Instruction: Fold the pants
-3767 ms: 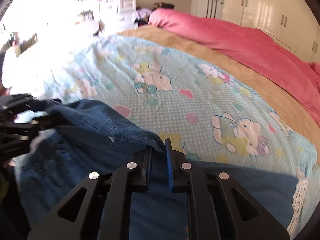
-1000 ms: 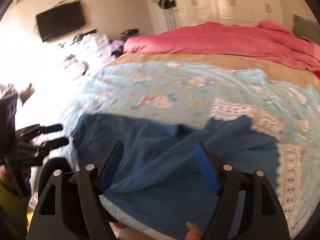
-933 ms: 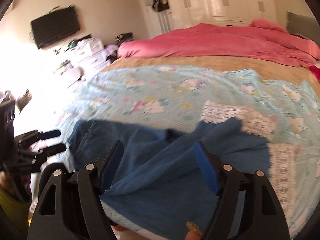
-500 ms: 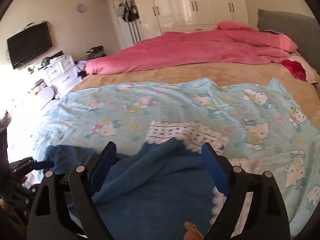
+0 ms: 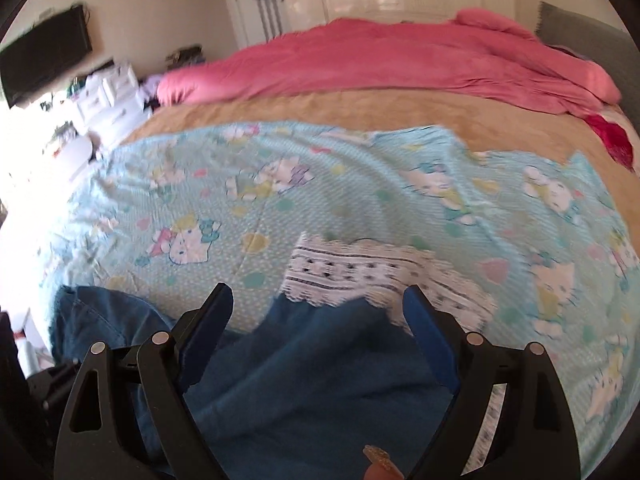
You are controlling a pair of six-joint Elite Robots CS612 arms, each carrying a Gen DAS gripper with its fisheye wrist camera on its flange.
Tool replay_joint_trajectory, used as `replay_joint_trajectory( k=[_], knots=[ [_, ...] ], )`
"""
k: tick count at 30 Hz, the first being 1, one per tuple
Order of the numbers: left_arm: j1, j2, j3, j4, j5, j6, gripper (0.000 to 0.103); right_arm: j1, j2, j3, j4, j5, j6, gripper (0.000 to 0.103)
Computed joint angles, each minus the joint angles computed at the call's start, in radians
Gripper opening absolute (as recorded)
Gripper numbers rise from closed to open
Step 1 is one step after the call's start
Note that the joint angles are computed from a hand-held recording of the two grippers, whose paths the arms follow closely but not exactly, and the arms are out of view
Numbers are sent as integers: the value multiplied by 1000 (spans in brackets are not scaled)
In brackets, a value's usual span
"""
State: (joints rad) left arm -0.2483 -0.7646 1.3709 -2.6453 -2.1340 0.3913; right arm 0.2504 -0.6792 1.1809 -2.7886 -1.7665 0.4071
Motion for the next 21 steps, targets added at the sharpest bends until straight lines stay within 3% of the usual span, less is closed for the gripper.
replay_joint_trajectory(
  k=[4, 7, 11, 14, 17, 18, 19, 21],
  knots=[
    [4, 10, 5, -26, -15, -8, 69, 10, 75, -148, 143, -7, -47, 86],
    [9, 13, 8, -38, -41, -11, 58, 15, 132, -253, 246, -25, -62, 86],
    [10, 11, 14, -13, -86, 26, 36, 15, 196, -369, 389, -60, -21, 86],
    [9, 10, 18, 8, -94, 60, 34, 13, 237, -441, 474, -103, 19, 86],
    [10, 12, 17, 9, -99, 62, 34, 7, 250, -453, 487, -136, 41, 60],
    [11, 13, 16, 11, -99, 61, 34, 5, 245, -440, 471, -141, 45, 43],
    [12, 13, 16, 14, -101, 63, 34, 1, 229, -408, 436, -139, 49, 30],
    [14, 12, 17, 13, -102, 66, 34, -7, 196, -340, 353, -110, 50, 16]
  ],
)
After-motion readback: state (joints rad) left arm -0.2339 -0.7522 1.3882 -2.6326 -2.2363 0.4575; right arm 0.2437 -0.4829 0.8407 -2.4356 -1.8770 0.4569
